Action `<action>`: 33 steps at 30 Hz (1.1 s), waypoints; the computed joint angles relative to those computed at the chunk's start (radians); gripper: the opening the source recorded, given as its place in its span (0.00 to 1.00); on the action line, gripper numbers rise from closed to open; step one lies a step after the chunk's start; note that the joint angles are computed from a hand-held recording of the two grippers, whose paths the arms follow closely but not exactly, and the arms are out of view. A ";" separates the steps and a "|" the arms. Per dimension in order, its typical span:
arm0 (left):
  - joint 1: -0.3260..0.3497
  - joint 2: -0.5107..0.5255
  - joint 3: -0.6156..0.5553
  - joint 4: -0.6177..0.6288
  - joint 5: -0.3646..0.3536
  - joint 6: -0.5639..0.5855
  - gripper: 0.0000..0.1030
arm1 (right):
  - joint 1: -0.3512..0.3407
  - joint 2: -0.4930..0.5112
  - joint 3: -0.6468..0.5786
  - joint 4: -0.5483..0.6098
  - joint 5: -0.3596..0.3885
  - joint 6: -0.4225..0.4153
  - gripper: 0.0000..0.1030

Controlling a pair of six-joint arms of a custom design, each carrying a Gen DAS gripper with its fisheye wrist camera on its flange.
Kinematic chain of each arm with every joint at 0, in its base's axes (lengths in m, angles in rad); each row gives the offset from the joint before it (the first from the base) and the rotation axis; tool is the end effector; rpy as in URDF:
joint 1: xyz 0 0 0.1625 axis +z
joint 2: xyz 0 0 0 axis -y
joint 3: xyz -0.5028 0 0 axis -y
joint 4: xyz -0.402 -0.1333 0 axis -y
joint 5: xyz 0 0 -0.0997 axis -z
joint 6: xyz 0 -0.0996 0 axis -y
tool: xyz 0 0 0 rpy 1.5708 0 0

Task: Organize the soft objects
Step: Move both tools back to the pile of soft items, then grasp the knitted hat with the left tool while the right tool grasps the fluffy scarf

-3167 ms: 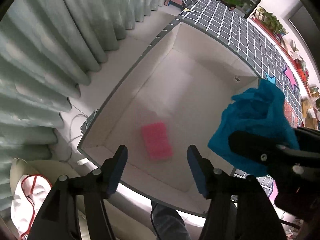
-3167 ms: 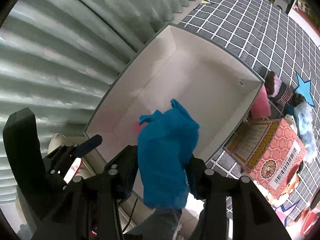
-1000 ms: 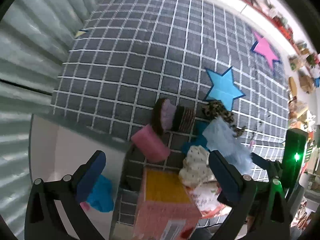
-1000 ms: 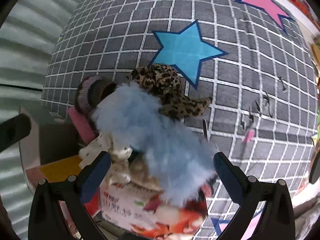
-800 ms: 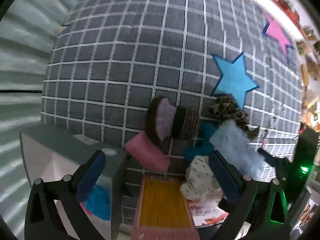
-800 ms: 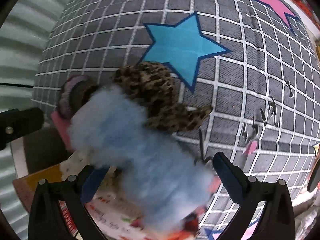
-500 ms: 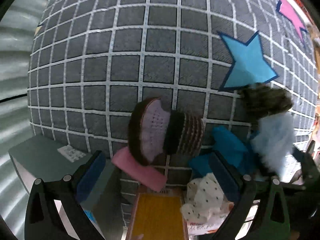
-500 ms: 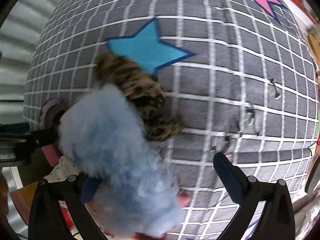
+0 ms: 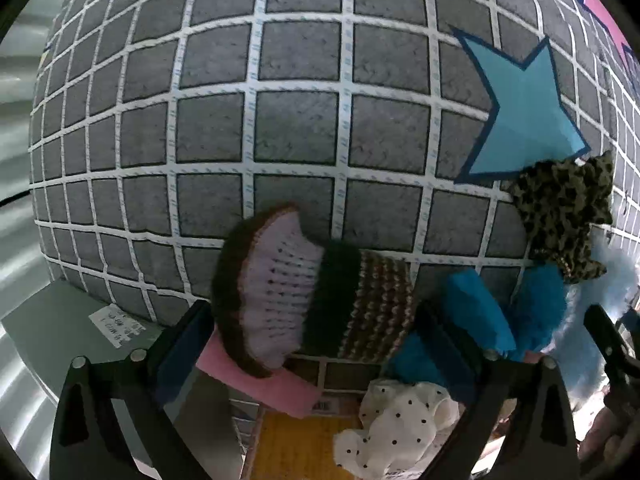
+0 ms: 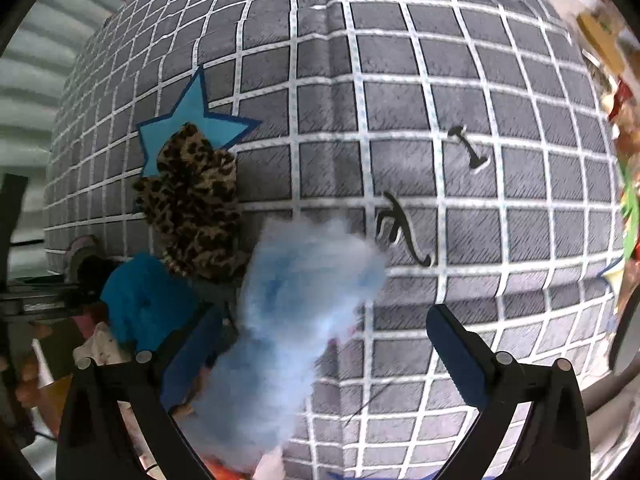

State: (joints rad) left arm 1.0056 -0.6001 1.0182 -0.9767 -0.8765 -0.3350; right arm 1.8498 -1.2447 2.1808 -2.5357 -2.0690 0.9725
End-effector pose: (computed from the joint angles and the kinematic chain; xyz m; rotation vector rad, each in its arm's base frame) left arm -0.2461 -0.7560 0.1581 0.6340 1.9590 0.6897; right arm 0.2205 -0.4586 0.2305 -0.9341 -2.5557 0.4372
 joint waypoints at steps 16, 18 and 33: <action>-0.011 -0.030 0.154 -0.194 -0.009 0.068 0.62 | -0.024 -0.004 0.056 -0.087 0.102 -0.018 0.51; -0.016 -0.048 0.167 -0.207 -0.003 0.090 0.61 | -0.025 0.006 0.057 -0.102 0.114 -0.034 0.33; -0.124 -0.183 0.263 -0.448 0.007 0.224 0.60 | 0.068 -0.070 0.015 -0.038 0.044 0.019 0.33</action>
State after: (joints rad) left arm 0.8818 -0.7829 1.2814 -1.4248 -0.8693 -0.1111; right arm 1.9175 -1.3147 2.1958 -2.5734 -2.0246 0.9919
